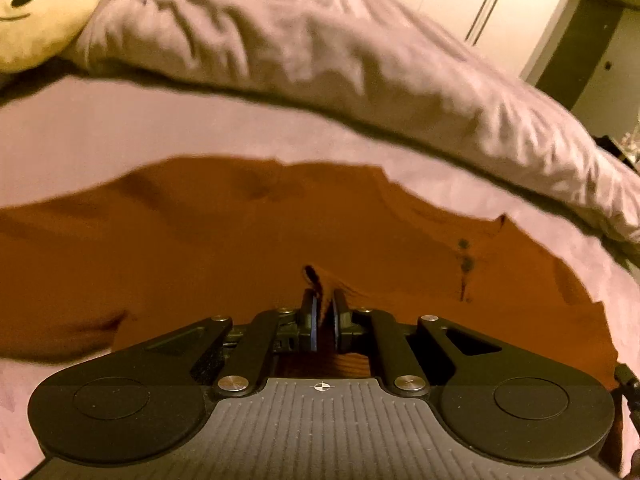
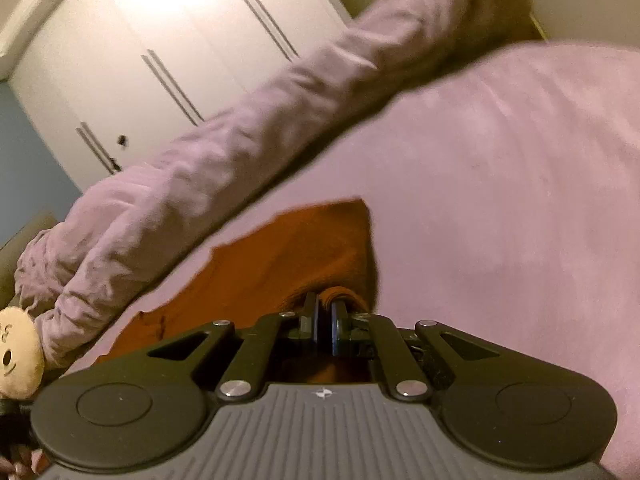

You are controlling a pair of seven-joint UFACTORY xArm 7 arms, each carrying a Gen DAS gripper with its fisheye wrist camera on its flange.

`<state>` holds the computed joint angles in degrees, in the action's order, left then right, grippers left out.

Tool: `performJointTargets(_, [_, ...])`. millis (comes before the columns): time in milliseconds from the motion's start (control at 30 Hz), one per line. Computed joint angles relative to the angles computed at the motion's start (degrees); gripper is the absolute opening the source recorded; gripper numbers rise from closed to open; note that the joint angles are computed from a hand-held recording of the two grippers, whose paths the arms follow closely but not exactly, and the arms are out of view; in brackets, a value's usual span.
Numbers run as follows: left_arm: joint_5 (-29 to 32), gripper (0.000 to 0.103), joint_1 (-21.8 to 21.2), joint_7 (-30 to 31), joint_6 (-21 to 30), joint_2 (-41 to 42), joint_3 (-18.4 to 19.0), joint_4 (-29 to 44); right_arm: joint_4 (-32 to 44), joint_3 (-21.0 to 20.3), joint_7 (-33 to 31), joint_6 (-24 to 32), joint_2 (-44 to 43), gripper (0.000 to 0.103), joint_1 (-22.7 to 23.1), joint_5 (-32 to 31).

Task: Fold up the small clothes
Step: 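Lay the sleeve on the cardigan body and open the right tool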

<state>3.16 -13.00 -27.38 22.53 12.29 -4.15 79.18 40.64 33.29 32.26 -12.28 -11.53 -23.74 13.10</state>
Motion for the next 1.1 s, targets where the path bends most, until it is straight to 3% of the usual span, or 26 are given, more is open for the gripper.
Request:
performJointTargets(100, [0.3,0.009,0.1,-0.8,-1.6,0.7,0.5,0.5,-0.1,0.2,-0.8,1.0,-0.1,0.005,0.0,0.6])
performJointTargets(167, [1.5,0.009,-0.2,-1.5,-1.0,1.8,1.1,1.1,0.4,5.4,0.6,5.0,-0.6,0.005,-5.7,-1.5])
performJointTargets(267, [7.7,0.002,-2.2,-6.1,6.6,4.5,3.8,4.5,0.9,13.3,2.6,7.1,-1.5,0.004,-14.3,-7.8])
performJointTargets(300, [8.4,0.002,-2.9,-7.0,7.6,5.0,4.9,4.7,1.4,15.1,3.0,8.2,-1.8,0.004,-16.3,-9.7])
performJointTargets(333, [7.7,0.002,-1.3,-6.7,6.3,4.7,3.5,3.8,2.1,16.5,3.4,9.4,-1.9,0.004,-17.9,-11.7])
performJointTargets(500, [5.4,0.006,0.1,-6.5,7.4,2.3,2.3,2.8,4.1,14.8,3.6,14.9,-2.7,0.008,-16.1,-16.8])
performJointTargets(567, [2.7,0.034,1.3,-4.9,6.4,0.4,1.2,0.8,5.0,12.4,3.7,18.2,-3.5,0.015,-13.2,-16.8])
performJointTargets(633, [-0.4,0.051,2.1,-3.0,3.6,-1.8,0.1,-2.1,5.0,7.8,2.6,19.5,-4.2,0.034,-7.5,-14.5])
performJointTargets(733, [-7.4,0.062,3.3,3.8,2.3,-3.2,-2.1,-4.1,3.9,7.4,5.3,18.0,-7.1,0.036,-6.4,-16.9])
performJointTargets(767, [-7.0,0.063,2.8,4.4,3.3,-2.9,-2.0,-3.7,3.9,8.5,7.0,17.2,-7.8,0.036,-7.4,-18.3])
performJointTargets(800, [-5.5,0.063,2.2,3.8,4.6,-2.5,-1.6,-3.1,4.2,9.2,8.1,16.7,-7.9,0.036,-8.0,-19.6])
performJointTargets(900, [-2.5,0.045,0.8,1.4,5.5,-1.1,-0.5,-2.3,6.7,11.8,10.1,17.2,-5.6,0.035,-10.3,-24.4])
performJointTargets(933, [-0.4,0.026,0.3,0.3,5.5,-0.8,0.1,-2.1,7.1,13.0,10.6,16.2,-4.4,0.034,-11.5,-26.5])
performJointTargets(967, [2.1,0.016,-0.3,-0.9,6.1,-0.4,0.8,-1.5,7.8,12.4,10.8,16.7,-2.5,0.034,-10.7,-29.3])
performJointTargets(1033, [0.1,0.016,0.7,-0.8,5.6,-0.9,0.4,-2.1,9.4,14.8,9.5,21.1,0.7,0.031,-12.1,-31.6])
performJointTargets(1100, [-4.2,0.025,2.4,-0.8,3.0,-3.1,0.1,-5.0,9.1,14.0,11.1,21.1,-0.4,0.031,-11.3,-36.6])
